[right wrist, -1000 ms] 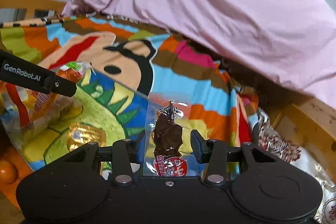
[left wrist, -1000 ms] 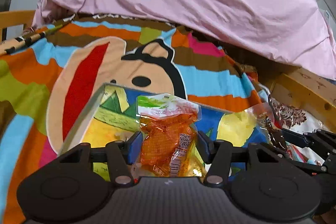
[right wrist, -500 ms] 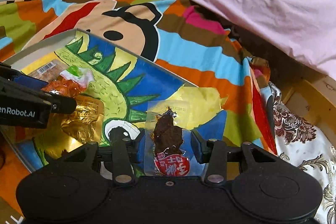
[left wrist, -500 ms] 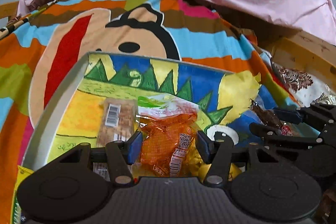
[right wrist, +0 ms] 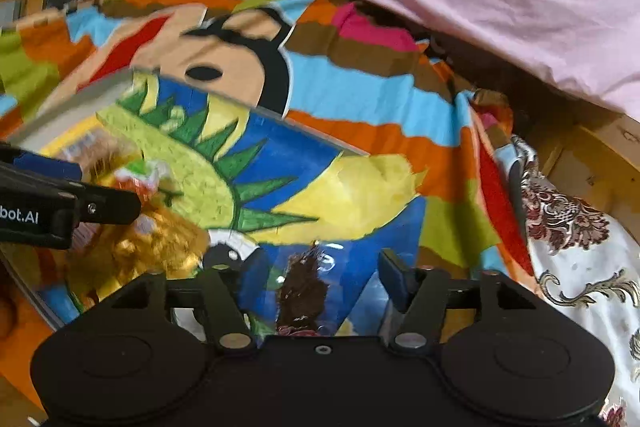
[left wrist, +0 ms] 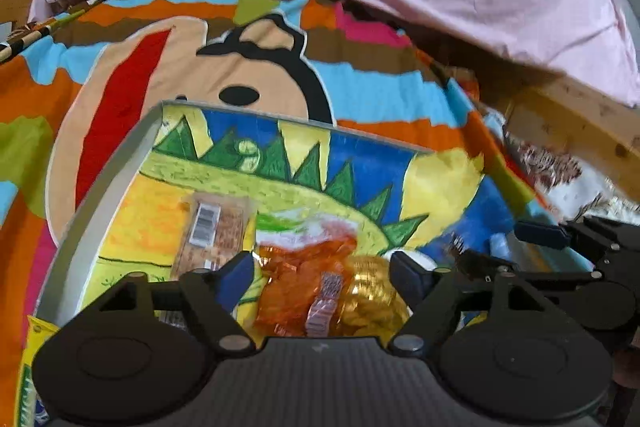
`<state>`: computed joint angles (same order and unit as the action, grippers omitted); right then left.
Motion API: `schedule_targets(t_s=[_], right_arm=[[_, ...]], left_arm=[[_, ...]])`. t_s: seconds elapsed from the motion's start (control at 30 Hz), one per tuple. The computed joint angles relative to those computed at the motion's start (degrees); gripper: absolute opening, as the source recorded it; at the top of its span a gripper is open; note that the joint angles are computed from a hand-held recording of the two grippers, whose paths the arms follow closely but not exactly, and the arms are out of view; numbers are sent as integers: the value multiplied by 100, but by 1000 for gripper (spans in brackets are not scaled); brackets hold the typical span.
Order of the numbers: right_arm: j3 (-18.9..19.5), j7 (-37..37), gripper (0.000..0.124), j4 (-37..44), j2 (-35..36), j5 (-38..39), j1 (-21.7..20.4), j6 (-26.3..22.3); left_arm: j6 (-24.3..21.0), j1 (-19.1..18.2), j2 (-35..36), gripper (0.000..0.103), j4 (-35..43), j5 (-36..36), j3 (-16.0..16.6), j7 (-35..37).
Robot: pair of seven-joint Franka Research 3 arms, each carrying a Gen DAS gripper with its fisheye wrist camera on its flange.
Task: Organize snacks
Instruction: 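Raise both tools away from the tray toward the remaining snacks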
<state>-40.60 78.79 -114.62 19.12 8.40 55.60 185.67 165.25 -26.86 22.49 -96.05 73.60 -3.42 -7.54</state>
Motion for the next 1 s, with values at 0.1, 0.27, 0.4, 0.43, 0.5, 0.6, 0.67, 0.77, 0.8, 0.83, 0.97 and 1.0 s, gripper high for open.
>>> schedule_targets(t_s=[0.1,0.27,0.4,0.43,0.5,0.6,0.67,0.77,0.8,0.83,0.97,1.0], right_arm=[[16,-76,81,-262,-329,142,45,299],[-204,-609,98,-868,-1046,577,496,952],[-262,-1791,102,-1301,-1693,1532,951,1454],[-176,-2252,102,-1391,-1862,1928,1010,1596],[84,-2724,102,-1636,-2221,2254,951,1877],[563,-3177,102,-2024,-2744,2557,730,2189],[913,-3422,102,-2265,-3044,2781,538,2363],[1403,-3651,102,-2658,-3516,3012,249,2526],[1558,-3716,102,-2798,-3669,3055,150,2578],[1701,-3750,102,-2920,-3786,3086,59,2650],[2226,-3774,102,-3384,-4283,3217,-287,2819],[2351,-3751,102,-3490,-4411,3272,-373,2828]], left_arm=[[-102,-97,-217,87,-104,375,66,-455],[-499,-88,-754,100,-437,1293,-105,-1398],[-1007,-35,-1260,102,-820,1783,-399,-1815],[-1157,-23,-1405,102,-944,1842,-492,-1875],[-1397,22,-1675,102,-1190,1948,-680,-1929],[-1899,62,-2051,102,-1544,1995,-1008,-1833],[-2165,102,-2301,102,-1768,1938,-1224,-1770],[-2432,156,-2640,102,-2067,1829,-1474,-1814],[-2499,168,-2744,102,-2159,1801,-1547,-1853],[-2574,171,-2877,102,-2276,1771,-1623,-1897],[-2827,190,-3268,103,-2618,1603,-1883,-1945],[-2899,187,-3366,103,-2703,1558,-1948,-1952]])
